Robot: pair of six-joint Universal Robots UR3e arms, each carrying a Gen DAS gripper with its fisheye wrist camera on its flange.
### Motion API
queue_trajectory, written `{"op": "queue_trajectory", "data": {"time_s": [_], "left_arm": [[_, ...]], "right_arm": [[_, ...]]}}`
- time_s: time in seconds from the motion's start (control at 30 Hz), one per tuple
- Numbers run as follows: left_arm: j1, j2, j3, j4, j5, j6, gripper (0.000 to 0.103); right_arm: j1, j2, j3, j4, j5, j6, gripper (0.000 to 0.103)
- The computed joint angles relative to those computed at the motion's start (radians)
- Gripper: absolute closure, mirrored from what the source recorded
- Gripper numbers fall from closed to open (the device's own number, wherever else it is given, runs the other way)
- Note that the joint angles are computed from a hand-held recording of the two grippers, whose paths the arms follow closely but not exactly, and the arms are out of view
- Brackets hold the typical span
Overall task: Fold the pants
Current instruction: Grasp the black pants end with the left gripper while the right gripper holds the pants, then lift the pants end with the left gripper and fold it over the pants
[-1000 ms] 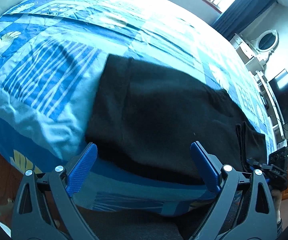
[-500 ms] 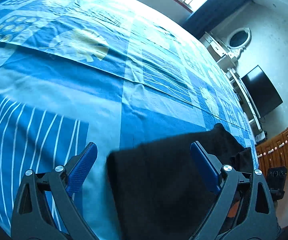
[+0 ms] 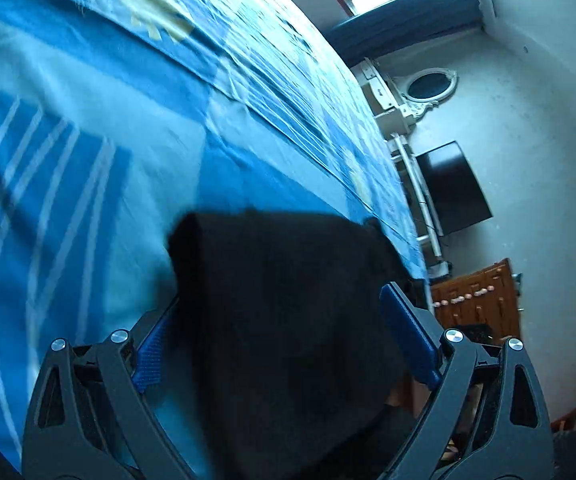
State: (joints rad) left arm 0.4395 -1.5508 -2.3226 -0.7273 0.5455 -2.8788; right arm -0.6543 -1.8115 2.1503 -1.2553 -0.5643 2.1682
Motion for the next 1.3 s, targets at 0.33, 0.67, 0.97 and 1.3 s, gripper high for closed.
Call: {"op": "queue_trajectory", "data": {"time_s": [0.33, 0.67, 0.97, 1.3], "left_arm": [[-0.112, 0.046, -0.064, 0.161, 0.146, -0.243, 0.056], [-0.200, 0.085, 0.015, 0.150, 0.251, -0.399, 0.089], [-0.316, 0.169, 0.198, 0.007, 0.364, -0.520, 0.090], [-0.651, -0.010, 0.615, -0.078, 0.612, -0.693, 0.091]], "right_arm": [[0.000, -0.092, 0.045, -0.032, 0.028, 0.058, 0.022], [0.010, -0.221, 0.093, -0.151, -0.027, 0.206, 0.016], [-0.074, -0.300, 0.098, -0.090, -0.072, 0.221, 0.016], [-0.263, -0.439, 0.064, 0.103, -0.124, 0.091, 0.016]]}}
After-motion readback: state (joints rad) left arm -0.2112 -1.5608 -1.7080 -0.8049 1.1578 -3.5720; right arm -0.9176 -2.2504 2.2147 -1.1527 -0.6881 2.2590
